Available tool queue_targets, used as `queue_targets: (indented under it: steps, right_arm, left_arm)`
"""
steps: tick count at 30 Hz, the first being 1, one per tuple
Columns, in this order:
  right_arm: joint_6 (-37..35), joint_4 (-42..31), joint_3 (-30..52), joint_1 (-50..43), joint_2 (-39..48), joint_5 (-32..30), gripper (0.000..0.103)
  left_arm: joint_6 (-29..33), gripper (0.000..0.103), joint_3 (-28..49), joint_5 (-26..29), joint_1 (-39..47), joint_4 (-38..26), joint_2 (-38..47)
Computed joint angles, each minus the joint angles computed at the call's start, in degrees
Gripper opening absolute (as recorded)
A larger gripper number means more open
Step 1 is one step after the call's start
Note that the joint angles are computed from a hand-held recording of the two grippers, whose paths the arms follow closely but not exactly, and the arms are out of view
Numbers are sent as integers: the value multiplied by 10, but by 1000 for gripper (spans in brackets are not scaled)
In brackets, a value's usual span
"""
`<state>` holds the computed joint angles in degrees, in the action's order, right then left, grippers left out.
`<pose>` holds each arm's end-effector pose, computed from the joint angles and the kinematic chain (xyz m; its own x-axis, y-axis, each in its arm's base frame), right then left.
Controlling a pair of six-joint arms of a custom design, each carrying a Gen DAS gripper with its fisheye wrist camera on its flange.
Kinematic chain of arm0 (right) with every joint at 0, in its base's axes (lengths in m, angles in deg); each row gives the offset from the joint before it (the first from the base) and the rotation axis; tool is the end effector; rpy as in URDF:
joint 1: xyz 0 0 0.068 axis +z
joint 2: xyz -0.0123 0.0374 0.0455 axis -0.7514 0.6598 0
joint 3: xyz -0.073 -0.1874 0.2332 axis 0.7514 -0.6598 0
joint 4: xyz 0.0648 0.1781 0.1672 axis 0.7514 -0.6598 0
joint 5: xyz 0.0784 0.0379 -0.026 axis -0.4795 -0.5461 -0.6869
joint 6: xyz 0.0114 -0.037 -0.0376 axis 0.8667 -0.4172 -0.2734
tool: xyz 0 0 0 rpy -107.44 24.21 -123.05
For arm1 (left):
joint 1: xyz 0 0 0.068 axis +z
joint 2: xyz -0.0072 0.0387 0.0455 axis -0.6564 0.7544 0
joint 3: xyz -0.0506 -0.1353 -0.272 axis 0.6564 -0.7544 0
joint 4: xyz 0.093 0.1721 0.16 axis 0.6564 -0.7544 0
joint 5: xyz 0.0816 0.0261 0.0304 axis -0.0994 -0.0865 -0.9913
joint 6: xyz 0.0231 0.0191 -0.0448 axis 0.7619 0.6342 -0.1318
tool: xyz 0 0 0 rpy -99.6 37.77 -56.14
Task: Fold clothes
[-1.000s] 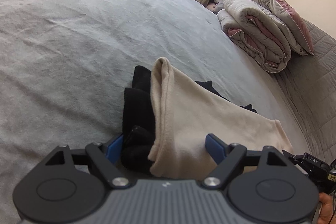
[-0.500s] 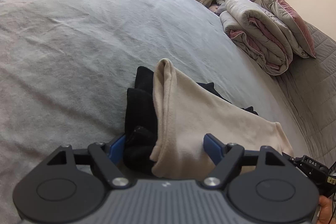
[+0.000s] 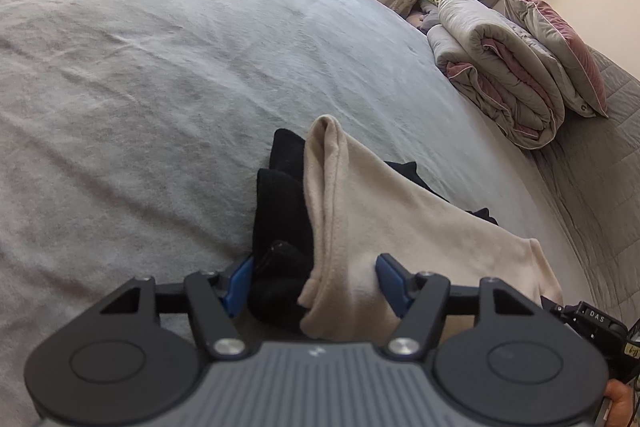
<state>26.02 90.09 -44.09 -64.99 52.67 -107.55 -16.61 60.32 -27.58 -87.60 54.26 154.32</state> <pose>0.2911 -0.0613 0.1288 -0.7807 0.3073 -0.5442 -0.0733 0.8197 0.5681 0.1732 -0.1600 0.1420 -0.5996 -0.5778 -0.5538 -0.3052 0.8048 -0.5092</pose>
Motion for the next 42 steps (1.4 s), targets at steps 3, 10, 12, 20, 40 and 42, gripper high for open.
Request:
queue_targets:
  steps: [3, 10, 12, 20, 40, 42]
  right_arm:
    - [1, 0, -1, 3, -2, 5, 51]
    - [1, -6, 2, 3, -5, 4, 51]
    - [1, -7, 3, 2, -3, 3, 51]
    - [-1, -8, 5, 2, -2, 3, 51]
    - [5, 4, -5, 4, -4, 6, 50]
    - [4, 5, -5, 4, -4, 5, 50]
  left_arm:
    - [0, 66, -2, 0, 0, 2, 0]
    - [2, 65, 5, -8, -5, -8, 3]
    - [3, 65, 7, -8, -5, -11, 2]
    - [3, 65, 7, -7, -4, -10, 2]
    - [-4, 59, -2, -9, -4, -6, -3]
    - [-4, 59, -3, -8, -4, -6, -3]
